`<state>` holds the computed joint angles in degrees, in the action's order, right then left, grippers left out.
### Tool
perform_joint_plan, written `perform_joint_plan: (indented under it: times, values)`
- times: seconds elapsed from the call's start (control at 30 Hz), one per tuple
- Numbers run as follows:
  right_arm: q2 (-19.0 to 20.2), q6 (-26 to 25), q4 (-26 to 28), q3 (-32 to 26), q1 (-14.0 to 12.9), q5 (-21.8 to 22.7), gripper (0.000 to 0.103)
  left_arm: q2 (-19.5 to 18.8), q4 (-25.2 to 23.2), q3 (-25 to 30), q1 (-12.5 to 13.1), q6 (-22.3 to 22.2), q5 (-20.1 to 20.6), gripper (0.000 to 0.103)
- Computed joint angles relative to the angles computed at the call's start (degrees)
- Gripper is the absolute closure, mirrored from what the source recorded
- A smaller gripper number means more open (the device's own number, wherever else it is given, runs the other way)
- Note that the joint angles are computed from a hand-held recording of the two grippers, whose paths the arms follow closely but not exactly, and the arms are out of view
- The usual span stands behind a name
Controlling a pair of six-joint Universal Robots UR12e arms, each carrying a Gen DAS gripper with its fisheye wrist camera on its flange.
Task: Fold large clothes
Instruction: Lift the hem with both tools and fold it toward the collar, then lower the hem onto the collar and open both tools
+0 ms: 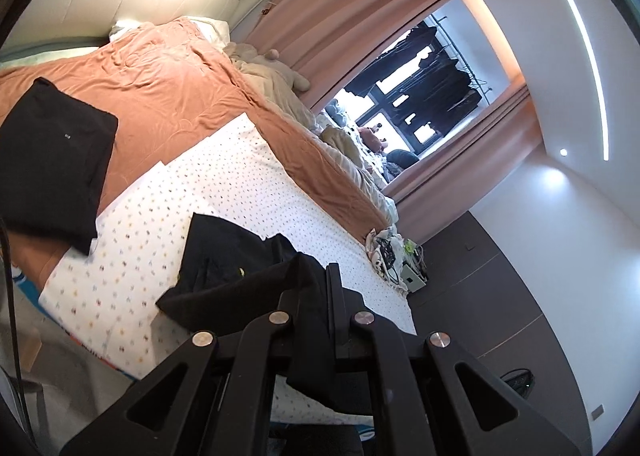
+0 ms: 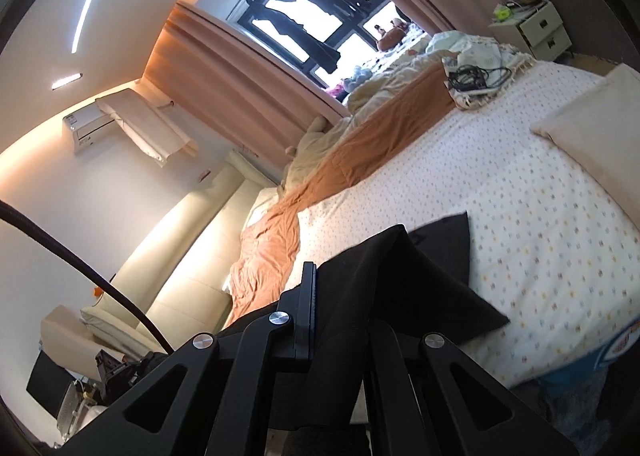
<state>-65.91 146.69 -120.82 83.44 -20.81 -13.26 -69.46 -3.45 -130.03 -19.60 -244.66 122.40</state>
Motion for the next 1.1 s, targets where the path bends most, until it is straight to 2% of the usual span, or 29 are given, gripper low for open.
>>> perform_joint_plan:
  times: [0.07, 0.23, 0.33, 0.47, 0.6, 0.73, 0.83, 1.1]
  values:
    - [1.2, 4.9, -5.8, -0.4, 0.9, -0.4, 0.103, -0.1, 0.3, 0.4, 2.6, 2.6, -2.7, 0.097]
    - [4.7, 5.0, -2.4, -6.8, 3.7, -1.3, 0.103, -0.1, 0.0, 0.9, 10.7, 4.8, -11.7, 0.097]
    - [6.7, 7.6, -4.4, -10.7, 5.6, -4.3, 0.103, -1.1, -1.1, 2.2, 14.3, 7.4, -15.4, 0.097]
    - [9.4, 11.3, -6.7, -15.7, 7.7, -8.8, 0.103, -3.0, -2.7, 4.1, 19.2, 8.0, -21.9, 0.097]
    - [12.4, 12.9, -4.6, -21.3, 9.5, -11.6, 0.103, -5.9, -3.7, 6.0, 21.8, 10.4, -23.5, 0.097]
    - [14.8, 13.2, -2.4, -25.8, 11.4, -16.0, 0.103, -9.1, -4.7, 7.1, 23.0, 13.5, -22.4, 0.097]
    - [16.9, 14.9, -0.7, -29.3, 12.9, -18.6, 0.103, -11.1, -3.1, 6.6, 24.6, 12.8, -23.8, 0.097]
    - [21.0, 18.5, 2.1, -35.6, 16.4, -27.0, 0.103, -14.8, -8.9, 8.0, 27.6, 10.7, -26.5, 0.097]
